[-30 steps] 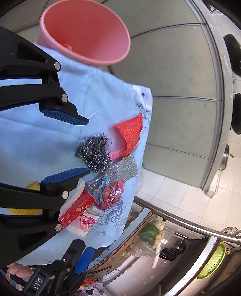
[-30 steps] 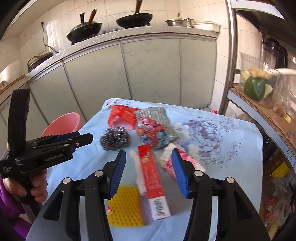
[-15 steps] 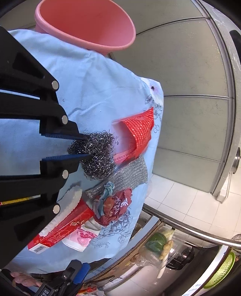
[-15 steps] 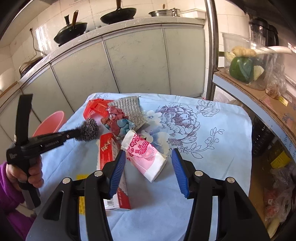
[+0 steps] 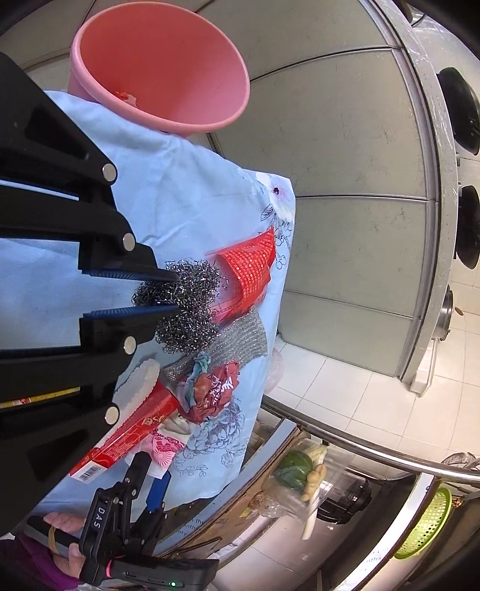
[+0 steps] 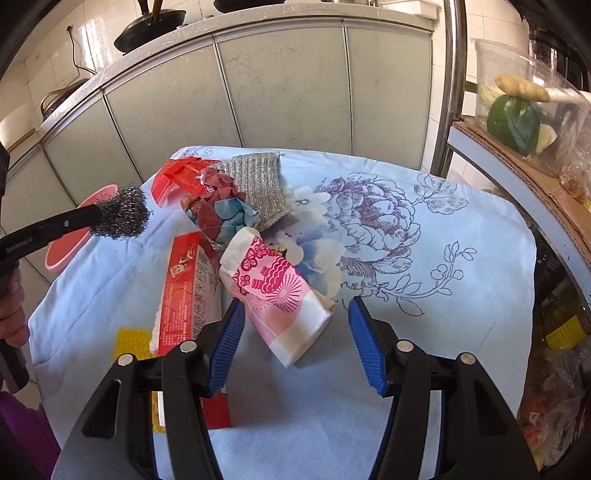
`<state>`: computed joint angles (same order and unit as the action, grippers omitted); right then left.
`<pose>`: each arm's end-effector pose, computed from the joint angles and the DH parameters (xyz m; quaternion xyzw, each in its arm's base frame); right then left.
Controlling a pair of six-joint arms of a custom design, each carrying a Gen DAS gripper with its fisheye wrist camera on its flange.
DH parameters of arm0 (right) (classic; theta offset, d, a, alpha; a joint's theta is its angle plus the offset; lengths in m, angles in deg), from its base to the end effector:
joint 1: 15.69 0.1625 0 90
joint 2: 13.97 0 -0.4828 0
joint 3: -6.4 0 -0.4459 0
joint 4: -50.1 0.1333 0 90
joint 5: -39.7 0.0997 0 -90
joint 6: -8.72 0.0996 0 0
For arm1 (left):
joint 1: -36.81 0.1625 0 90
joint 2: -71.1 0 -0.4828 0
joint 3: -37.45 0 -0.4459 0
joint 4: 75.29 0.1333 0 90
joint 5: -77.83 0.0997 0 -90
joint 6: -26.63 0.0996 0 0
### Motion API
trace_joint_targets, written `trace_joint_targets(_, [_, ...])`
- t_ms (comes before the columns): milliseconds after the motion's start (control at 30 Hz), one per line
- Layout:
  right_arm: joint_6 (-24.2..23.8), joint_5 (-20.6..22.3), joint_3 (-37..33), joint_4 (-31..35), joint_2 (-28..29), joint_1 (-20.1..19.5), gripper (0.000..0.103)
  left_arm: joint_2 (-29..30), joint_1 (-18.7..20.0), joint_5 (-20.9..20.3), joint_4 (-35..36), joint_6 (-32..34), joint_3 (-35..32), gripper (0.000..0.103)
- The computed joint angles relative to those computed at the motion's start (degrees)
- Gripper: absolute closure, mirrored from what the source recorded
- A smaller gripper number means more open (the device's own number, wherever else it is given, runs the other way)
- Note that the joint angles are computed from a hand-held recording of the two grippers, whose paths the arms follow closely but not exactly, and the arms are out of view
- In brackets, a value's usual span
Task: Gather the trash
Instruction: 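Grasp the steel wool scrubbers with the left tool while the right tool grasps the pink-patterned packet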
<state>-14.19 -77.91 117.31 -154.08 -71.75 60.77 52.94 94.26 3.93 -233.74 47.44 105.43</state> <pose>-0.0676 -0.6528 0.2588 -0.0525 -0.8436 0.4042 0.3495 -0.3332 -0.8212 -0.0865 0.4185 0.8832 -0.1736 0.1211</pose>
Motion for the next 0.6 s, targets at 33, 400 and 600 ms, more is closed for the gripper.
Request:
trace_joint_targets(33, [0.1, 0.1, 0.0, 0.2, 0.0, 0.0, 0.065, -0.1, 0.0, 0.0, -0.2, 0.0, 0.1, 0.091])
trace_joint_targets(400, [0.0, -2.3, 2.2, -3.9, -0.6, 1.3, 0.092, -2.2, -0.2, -1.6, -2.3, 0.2, 2.8, 0.091])
trace_joint_targets(600, [-0.3, -4.8, 4.1, -9.3, -1.0, 3.4, 0.092, -3.9, -0.2, -2.8, -4.0, 0.5, 4.8, 0.091])
